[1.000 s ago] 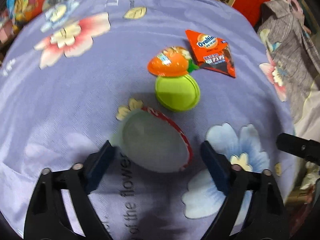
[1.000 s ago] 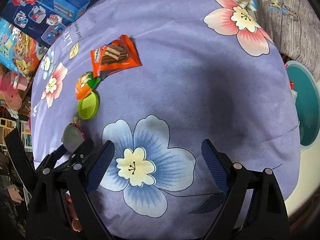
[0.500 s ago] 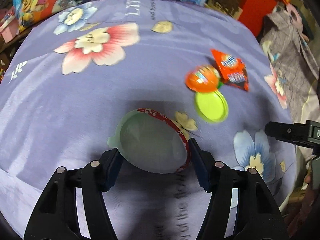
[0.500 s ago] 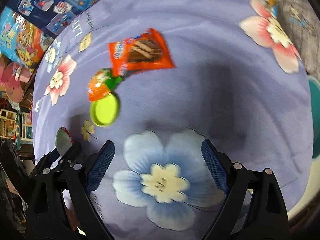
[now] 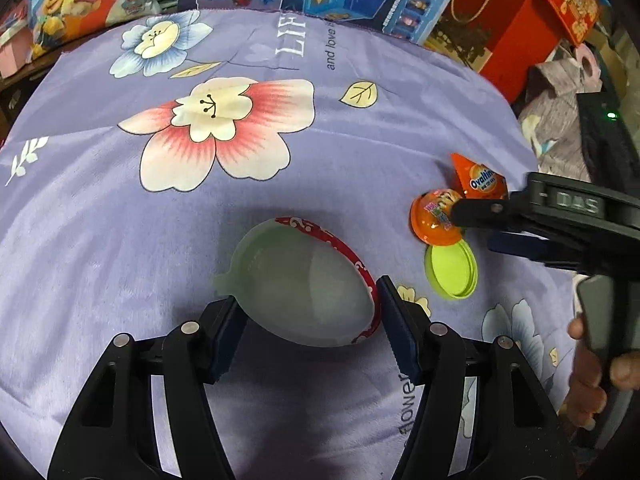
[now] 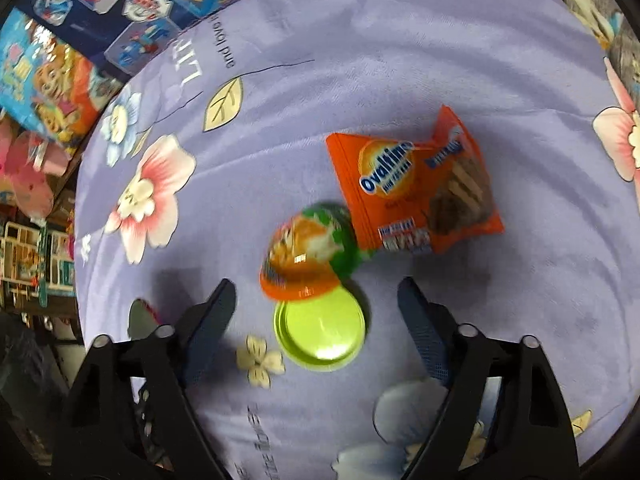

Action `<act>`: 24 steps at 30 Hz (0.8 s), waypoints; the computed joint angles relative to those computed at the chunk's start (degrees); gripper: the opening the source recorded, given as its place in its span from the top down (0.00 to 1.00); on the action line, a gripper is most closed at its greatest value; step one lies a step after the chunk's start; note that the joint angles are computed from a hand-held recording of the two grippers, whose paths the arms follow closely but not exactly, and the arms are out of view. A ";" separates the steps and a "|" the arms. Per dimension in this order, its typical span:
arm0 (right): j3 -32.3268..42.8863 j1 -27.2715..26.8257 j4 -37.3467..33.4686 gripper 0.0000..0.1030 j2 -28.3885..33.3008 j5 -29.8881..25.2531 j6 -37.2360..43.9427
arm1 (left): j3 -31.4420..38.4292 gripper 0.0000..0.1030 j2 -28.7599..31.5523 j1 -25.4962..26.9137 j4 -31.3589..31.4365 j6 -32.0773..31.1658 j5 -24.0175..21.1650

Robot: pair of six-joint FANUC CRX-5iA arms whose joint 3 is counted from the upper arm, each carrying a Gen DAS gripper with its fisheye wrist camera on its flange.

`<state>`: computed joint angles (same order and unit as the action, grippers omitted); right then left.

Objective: Collect trash
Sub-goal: 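Grasp the orange-and-green egg capsule with the right tool while the left holds the lid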

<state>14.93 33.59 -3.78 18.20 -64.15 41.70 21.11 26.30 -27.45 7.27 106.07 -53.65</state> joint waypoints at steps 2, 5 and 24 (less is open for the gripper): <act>1.21 -0.06 0.25 0.29 1.38 -0.44 0.15 | -0.08 0.38 0.23 0.37 0.75 -0.67 0.23; 2.44 -0.15 0.27 0.30 2.78 -0.95 0.24 | 0.43 0.38 0.85 0.70 1.24 -1.27 0.16; -2.29 2.11 4.80 0.42 -1.43 1.64 2.30 | 2.95 0.38 1.92 0.13 0.87 -0.68 -1.54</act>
